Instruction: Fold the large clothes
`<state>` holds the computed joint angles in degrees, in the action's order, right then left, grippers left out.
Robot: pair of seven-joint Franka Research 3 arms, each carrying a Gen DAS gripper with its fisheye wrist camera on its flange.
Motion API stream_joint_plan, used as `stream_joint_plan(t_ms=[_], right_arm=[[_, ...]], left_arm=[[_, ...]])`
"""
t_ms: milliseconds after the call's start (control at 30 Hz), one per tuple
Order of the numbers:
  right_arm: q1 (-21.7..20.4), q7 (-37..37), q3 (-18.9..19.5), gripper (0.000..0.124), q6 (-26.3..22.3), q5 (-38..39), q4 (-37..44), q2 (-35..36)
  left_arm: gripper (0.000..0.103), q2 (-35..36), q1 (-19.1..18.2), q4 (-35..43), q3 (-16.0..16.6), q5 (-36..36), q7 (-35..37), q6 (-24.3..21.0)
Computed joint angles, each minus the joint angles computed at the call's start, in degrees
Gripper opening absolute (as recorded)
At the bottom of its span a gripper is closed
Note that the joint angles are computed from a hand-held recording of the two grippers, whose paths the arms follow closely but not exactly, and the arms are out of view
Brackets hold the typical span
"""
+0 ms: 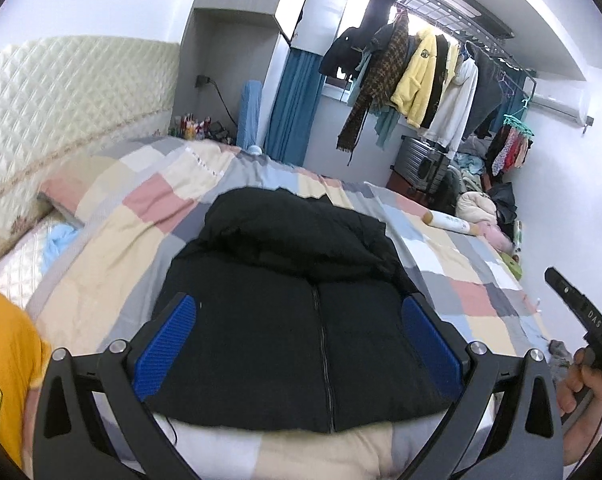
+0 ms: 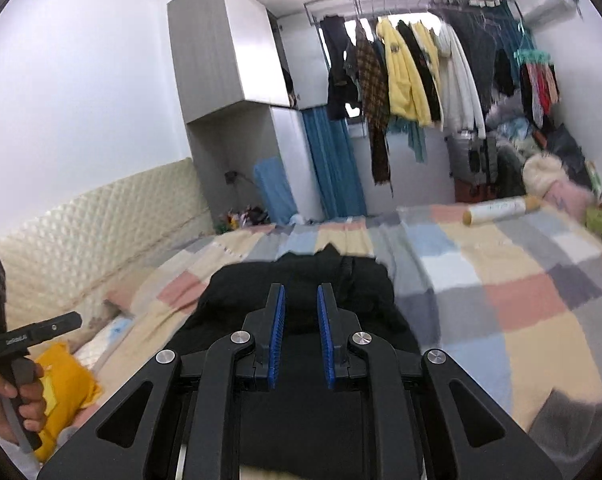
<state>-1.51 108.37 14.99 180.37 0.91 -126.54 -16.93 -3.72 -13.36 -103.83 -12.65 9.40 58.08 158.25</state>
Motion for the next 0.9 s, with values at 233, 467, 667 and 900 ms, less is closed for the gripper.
stream_joint_plan(t_ms=[233,467,667,900], right_arm=[[14.4,-9.3,-12.8,0.015,-5.6,12.8,-5.3,-2.1],[16.3,-13.1,-16.5,0.017,-9.5,23.1,-7.8,-0.9],[14.8,-14.6,-18.7,0.046,-20.0,30.8,-1.3,5.2],[10.0,-10.4,-17.6,0.062,-31.6,34.0,6.3,14.5]], left_arm=[[0.102,-0.2,0.5,-4.4,1.9,-8.1,5.6,-2.8],[0.102,3.3,3.3,-5.3,3.2,-16.6,9.0,-6.7],[0.102,9.4,6.6,-1.6,2.9,-21.1,9.5,-11.6],[0.102,14.4,9.2,4.1,2.1,-24.5,8.4,-18.8]])
